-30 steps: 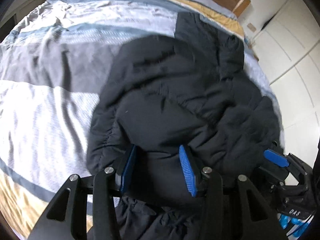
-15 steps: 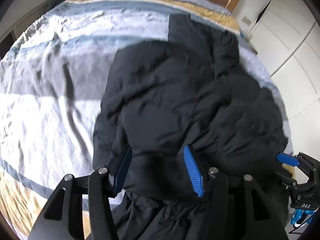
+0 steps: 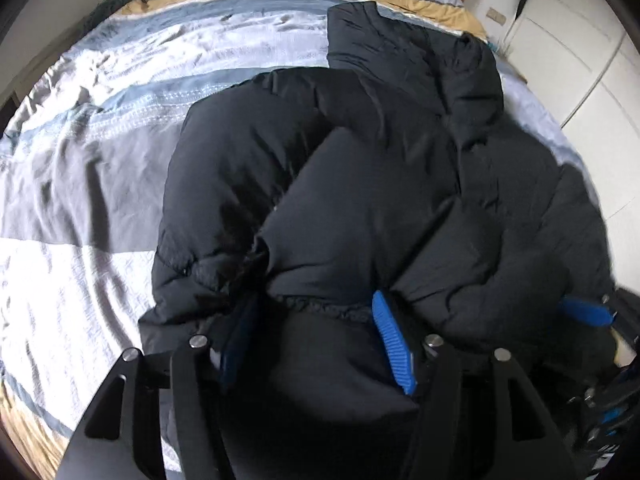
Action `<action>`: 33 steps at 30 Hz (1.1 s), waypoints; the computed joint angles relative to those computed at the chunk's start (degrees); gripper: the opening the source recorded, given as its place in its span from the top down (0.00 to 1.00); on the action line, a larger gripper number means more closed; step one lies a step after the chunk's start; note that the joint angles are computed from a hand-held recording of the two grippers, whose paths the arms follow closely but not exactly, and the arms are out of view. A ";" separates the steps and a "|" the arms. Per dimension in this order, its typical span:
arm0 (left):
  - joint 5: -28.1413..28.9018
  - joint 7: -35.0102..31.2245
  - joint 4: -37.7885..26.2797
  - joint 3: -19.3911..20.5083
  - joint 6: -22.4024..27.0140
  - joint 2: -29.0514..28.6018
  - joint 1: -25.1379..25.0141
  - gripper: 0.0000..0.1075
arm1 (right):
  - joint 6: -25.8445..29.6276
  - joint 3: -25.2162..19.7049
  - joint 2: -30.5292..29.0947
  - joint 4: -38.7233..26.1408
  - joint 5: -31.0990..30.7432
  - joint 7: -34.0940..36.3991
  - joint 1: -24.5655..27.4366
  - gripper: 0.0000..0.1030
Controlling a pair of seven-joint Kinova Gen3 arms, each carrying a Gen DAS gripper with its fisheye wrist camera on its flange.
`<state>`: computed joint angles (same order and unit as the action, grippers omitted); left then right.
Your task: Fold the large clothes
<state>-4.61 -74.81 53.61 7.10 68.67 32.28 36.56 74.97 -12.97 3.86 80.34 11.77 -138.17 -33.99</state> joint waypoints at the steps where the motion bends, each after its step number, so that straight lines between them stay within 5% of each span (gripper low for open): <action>1: -0.59 0.58 1.05 -0.33 -0.77 -0.84 0.64 0.47 | 1.10 -0.25 -0.21 -0.68 0.25 0.34 -0.32 0.39; 10: -7.90 7.69 9.85 -0.32 -2.51 -6.78 6.49 0.46 | 3.07 -2.17 -4.53 3.25 -1.44 -0.94 -0.65 0.39; 22: -8.56 10.81 13.97 0.92 -4.81 -7.69 4.88 0.30 | 0.11 -2.12 -5.00 5.87 -3.32 1.56 1.70 0.38; 33: -9.35 10.91 13.47 0.77 -4.80 -6.71 5.15 0.26 | -2.22 -2.20 -6.01 7.61 -3.96 1.45 2.62 0.38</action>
<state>-13.97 -63.89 67.08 7.86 63.87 25.57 41.71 72.75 -15.17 -2.15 87.95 7.81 -136.72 -31.38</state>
